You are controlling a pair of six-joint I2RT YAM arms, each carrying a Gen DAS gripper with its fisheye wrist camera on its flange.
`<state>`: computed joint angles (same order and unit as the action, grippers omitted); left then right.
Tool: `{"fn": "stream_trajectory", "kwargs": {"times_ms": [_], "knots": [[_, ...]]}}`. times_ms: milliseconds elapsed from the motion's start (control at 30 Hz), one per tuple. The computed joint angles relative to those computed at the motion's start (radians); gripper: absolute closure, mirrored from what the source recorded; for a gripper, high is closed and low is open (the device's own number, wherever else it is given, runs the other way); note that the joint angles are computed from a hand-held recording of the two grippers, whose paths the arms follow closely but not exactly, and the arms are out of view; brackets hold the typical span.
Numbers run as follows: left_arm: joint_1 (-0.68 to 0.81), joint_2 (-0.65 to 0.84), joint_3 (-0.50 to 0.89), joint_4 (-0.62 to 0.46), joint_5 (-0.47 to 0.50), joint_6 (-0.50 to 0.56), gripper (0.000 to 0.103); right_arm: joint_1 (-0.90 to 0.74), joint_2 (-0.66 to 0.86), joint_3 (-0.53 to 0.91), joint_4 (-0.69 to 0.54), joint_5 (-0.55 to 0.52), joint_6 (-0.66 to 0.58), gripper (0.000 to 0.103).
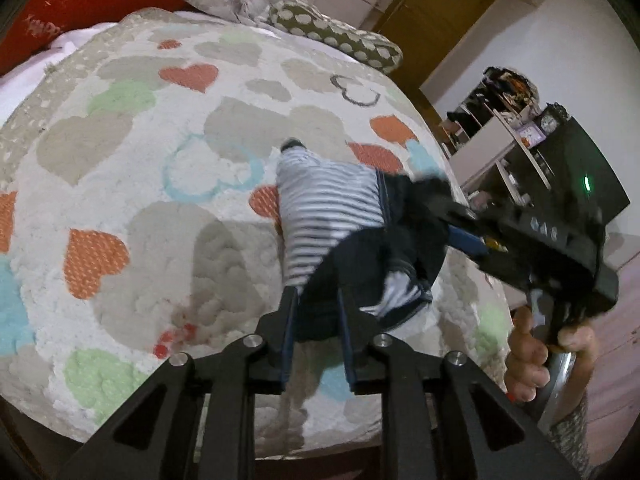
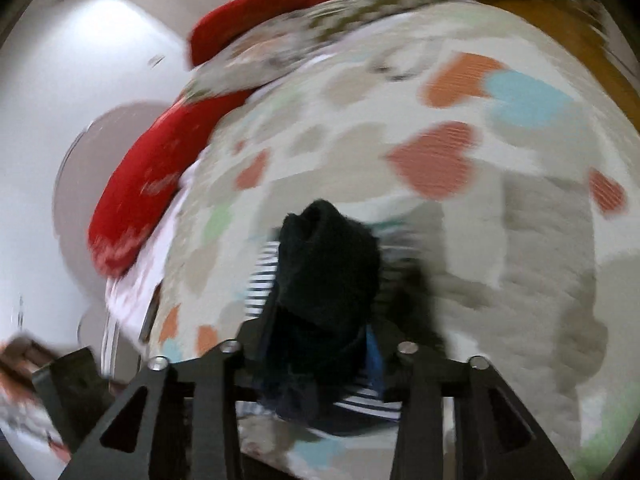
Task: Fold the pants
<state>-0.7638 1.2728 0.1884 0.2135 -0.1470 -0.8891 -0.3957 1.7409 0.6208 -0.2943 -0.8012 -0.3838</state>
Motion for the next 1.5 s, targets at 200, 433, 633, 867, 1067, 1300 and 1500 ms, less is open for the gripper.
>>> {"fn": "stream_trajectory", "kwargs": {"times_ms": [200, 433, 633, 867, 1067, 1300, 1500], "knots": [[0.047, 0.143, 0.102, -0.012, -0.014, 0.05, 0.076, -0.167, -0.181, -0.051, 0.028, -0.112, 0.017, 0.054], [-0.011, 0.422, 0.199, 0.048, -0.08, 0.039, 0.068, -0.037, -0.011, 0.023, -0.192, -0.319, -0.147, 0.054], [0.012, 0.416, 0.157, 0.09, -0.071, 0.028, 0.042, -0.128, 0.272, 0.057, -0.104, -0.235, -0.188, 0.059], [-0.109, 0.127, 0.113, -0.061, -0.184, -0.034, 0.043, -0.232, 0.051, -0.108, 0.072, -0.109, -0.247, 0.063], [-0.127, 0.408, 0.196, 0.067, -0.103, -0.028, 0.043, -0.15, -0.016, 0.018, -0.223, -0.263, -0.319, 0.061], [-0.127, 0.494, 0.165, 0.196, -0.112, -0.064, 0.043, 0.275, 0.236, 0.288, -0.378, -0.161, -0.224, 0.062], [-0.121, 0.524, 0.167, 0.234, -0.125, -0.06, 0.043, 0.378, 0.404, 0.412, -0.147, 0.002, 0.082, 0.072]]}}
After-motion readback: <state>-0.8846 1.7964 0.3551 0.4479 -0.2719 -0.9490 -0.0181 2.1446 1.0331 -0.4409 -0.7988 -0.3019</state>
